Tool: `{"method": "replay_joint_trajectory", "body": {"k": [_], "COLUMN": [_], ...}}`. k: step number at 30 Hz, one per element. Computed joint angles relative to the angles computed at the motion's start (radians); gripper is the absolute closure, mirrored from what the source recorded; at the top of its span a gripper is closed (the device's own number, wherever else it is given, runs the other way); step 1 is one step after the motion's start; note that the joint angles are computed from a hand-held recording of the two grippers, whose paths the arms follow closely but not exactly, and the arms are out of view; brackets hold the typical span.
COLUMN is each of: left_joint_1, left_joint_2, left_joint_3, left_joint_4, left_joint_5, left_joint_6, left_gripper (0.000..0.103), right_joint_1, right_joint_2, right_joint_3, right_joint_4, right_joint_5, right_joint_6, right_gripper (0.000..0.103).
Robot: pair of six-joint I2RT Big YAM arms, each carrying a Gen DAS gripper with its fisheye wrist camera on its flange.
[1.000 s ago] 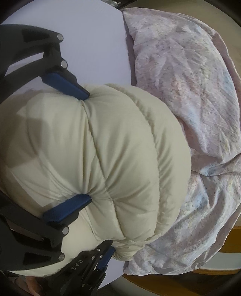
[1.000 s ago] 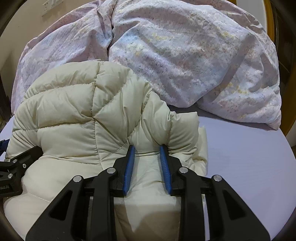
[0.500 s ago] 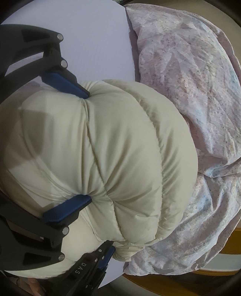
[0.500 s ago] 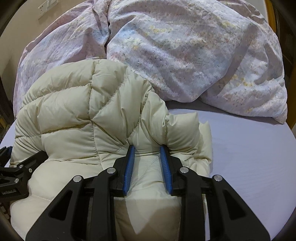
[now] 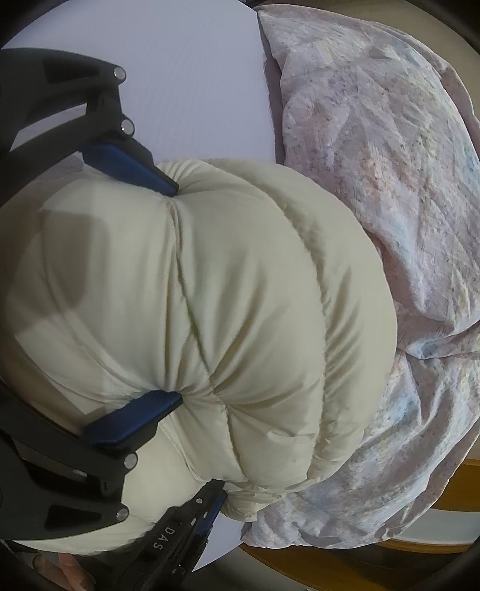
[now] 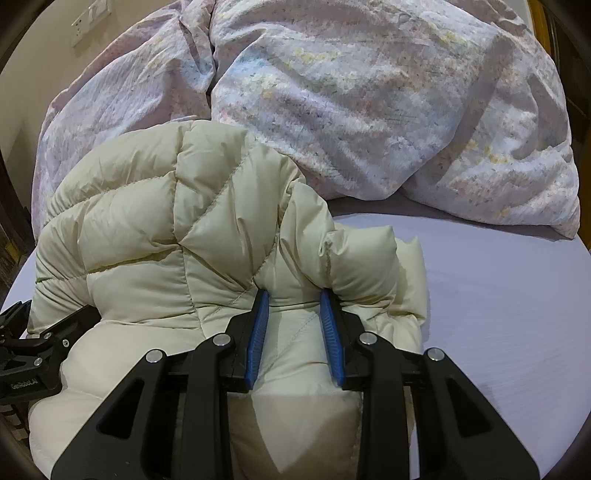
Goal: Fold large clothes
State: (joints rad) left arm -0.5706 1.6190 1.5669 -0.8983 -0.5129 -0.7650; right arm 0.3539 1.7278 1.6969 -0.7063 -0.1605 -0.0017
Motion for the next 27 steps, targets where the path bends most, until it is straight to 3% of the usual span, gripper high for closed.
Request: {"method": "replay_joint_trajectory", "body": {"k": [14, 17, 19, 24, 27], "left_joint_1": [0.003, -0.009, -0.02, -0.072, -0.114], "left_joint_2": [0.002, -0.013, -0.029, -0.098, -0.141], "left_joint_3": [0.002, -0.001, -0.007, -0.03, -0.049], "left_joint_4": [-0.009, -0.028, -0.049, -0.145, -0.196], "left_joint_5": [-0.007, -0.027, -0.047, -0.098, -0.14], "left_joint_6": [-0.006, -0.023, -0.045, -0.105, -0.141], "left_gripper": [0.002, 0.002, 0.002, 0.002, 0.002], "right_joint_1": [-0.007, -0.009, -0.011, -0.052, -0.075], "right_joint_2": [-0.009, -0.055, -0.094, -0.184, -0.244], "right_joint_3": [-0.011, -0.057, -0.094, -0.164, -0.199], "right_joint_4": [0.011, 0.032, 0.048, 0.035, 0.006], "right_joint_5": [-0.028, 0.019, 0.091, 0.14, 0.115], "right_joint_6": [0.025, 0.029, 0.038, 0.055, 0.055], "right_gripper": [0.071, 0.054, 0.017, 0.017, 0.017]}}
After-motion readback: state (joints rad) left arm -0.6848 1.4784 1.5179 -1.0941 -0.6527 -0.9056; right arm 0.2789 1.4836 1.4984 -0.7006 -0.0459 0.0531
